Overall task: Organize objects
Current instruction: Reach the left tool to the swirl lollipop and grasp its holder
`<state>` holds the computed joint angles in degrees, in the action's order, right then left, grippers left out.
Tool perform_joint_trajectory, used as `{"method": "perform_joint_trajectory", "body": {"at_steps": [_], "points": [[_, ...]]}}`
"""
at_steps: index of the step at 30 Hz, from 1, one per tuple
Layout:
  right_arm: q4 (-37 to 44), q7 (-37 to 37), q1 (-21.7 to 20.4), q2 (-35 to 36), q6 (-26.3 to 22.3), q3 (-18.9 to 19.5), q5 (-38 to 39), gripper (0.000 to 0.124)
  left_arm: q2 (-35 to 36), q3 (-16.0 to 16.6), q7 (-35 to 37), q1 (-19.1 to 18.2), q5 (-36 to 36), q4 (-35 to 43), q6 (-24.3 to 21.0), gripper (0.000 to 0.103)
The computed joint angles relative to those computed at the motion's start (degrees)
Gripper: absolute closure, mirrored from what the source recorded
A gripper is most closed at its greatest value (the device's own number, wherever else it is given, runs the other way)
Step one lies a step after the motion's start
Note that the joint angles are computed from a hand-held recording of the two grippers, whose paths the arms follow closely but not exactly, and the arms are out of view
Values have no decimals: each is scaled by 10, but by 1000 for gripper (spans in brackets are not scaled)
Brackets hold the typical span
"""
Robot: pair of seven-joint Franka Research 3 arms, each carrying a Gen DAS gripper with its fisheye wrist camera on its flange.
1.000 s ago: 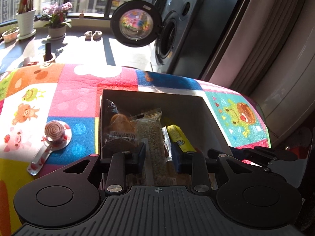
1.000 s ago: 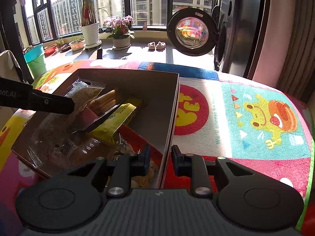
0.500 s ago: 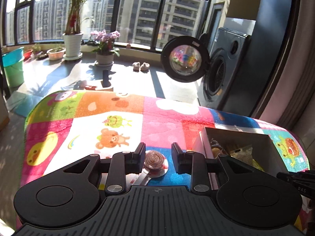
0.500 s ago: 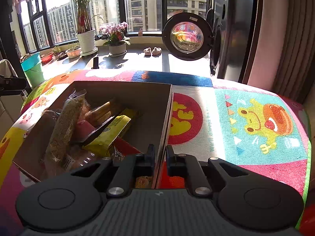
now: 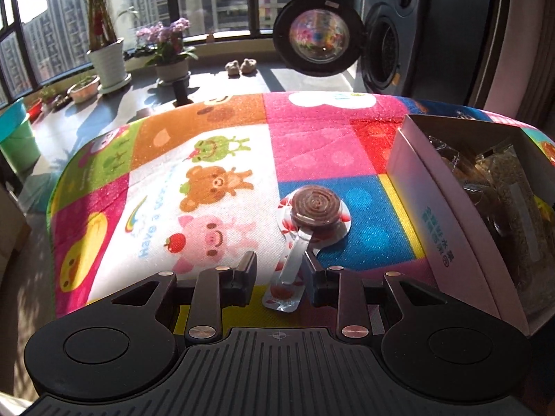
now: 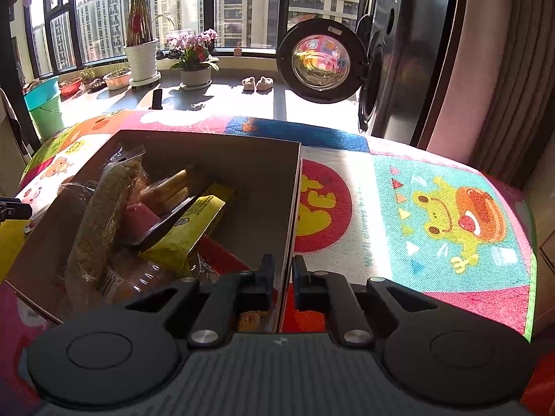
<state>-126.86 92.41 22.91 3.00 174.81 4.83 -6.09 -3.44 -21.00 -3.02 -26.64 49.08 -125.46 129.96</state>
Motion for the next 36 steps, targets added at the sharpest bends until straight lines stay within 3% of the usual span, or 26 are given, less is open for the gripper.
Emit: {"method": "perform_joint_trajectory", "body": {"at_steps": [13, 22, 29, 36], "points": [[-6, -28, -3, -4, -4, 7, 28, 111, 0, 4, -6, 1, 13, -16, 32, 75], [-10, -54, -5, -5, -3, 11, 55, 111, -37, -12, 109, -19, -92, -35, 33, 83], [-11, -65, -4, -5, 0, 12, 68, 108, -34, -20, -34, -1, -50, -26, 17, 80], [-11, -118, -6, -9, -7, 19, 128, 108, 30, -9, -36, -11, -10, 30, -37, 73]]}}
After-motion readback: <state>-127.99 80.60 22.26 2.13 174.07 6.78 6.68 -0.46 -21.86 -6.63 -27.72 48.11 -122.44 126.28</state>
